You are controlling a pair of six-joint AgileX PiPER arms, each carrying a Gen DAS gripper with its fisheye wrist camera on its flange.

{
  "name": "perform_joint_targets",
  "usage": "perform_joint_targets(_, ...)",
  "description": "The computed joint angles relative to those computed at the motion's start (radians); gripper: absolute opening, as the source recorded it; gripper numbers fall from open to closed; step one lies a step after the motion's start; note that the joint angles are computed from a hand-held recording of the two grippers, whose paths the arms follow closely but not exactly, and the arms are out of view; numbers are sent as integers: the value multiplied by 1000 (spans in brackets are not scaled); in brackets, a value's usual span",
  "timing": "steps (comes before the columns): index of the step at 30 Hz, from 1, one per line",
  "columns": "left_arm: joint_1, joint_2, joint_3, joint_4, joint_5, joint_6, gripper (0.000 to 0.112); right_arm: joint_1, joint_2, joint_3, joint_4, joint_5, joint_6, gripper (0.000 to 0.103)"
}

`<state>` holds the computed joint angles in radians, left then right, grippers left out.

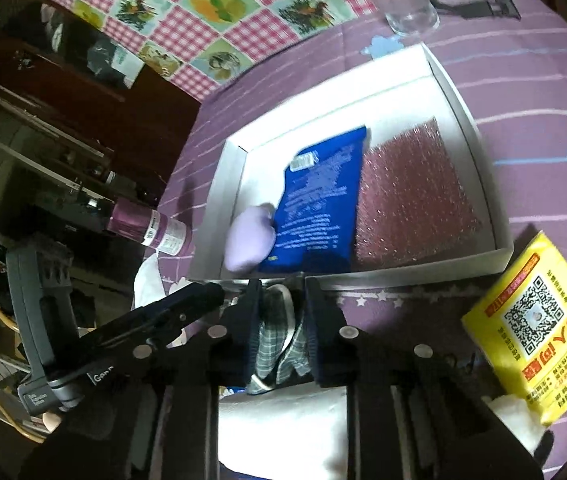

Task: Organize soft objects
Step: 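Close the right tool on the green plaid pouch and lift it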

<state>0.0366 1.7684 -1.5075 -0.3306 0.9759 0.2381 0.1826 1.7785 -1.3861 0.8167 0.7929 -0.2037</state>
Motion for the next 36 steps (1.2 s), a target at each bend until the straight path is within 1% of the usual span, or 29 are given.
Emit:
perform_joint_targets(2, 7, -28, 28, -10, -24, 30, 37, 9, -12, 0, -14, -7, 10, 20)
perform_joint_targets(5, 36, -90, 126, -32, -77, 91, 37, 15, -15, 2, -8, -17, 19, 20)
perform_joint_targets(7, 58, -117, 164, -30, -94, 108, 37, 16, -18, 7, 10, -22, 8, 19)
perform_joint_targets(9, 92, -140, 181, -73, -107, 129, 37, 11, -26, 15, 37, -24, -6, 19)
perform_joint_targets(12, 145, -176, 201, -149, -97, 185, 37, -4, -71, 59, 146, -51, -109, 18)
perform_joint_targets(14, 171, -199, 212, -175, -87, 203, 37, -4, -103, 79, 165, -72, -130, 17)
perform_joint_targets(17, 190, -228, 226, -186, -78, 211, 37, 7, -153, 106, 156, -129, -125, 17)
perform_joint_targets(18, 191, -238, 231, -188, -73, 217, 37, 4, -170, 120, 182, -142, -145, 17)
perform_joint_targets(20, 194, -260, 249, -209, -71, 239, 37, -8, -195, 141, 237, -147, -192, 16)
perform_joint_targets(23, 192, -302, 275, -247, -62, 275, 37, -22, -243, 159, 268, -152, -215, 16)
perform_joint_targets(28, 153, -374, 321, -263, -76, 306, 39, -47, -325, 177, 251, -133, -194, 16)
perform_joint_targets(32, 105, -415, 358, -265, -113, 306, 39, -49, -377, 184, 134, -114, -100, 16)
perform_joint_targets(36, 61, -437, 387, -282, -129, 326, 39, -88, -441, 231, 80, -93, -73, 16)
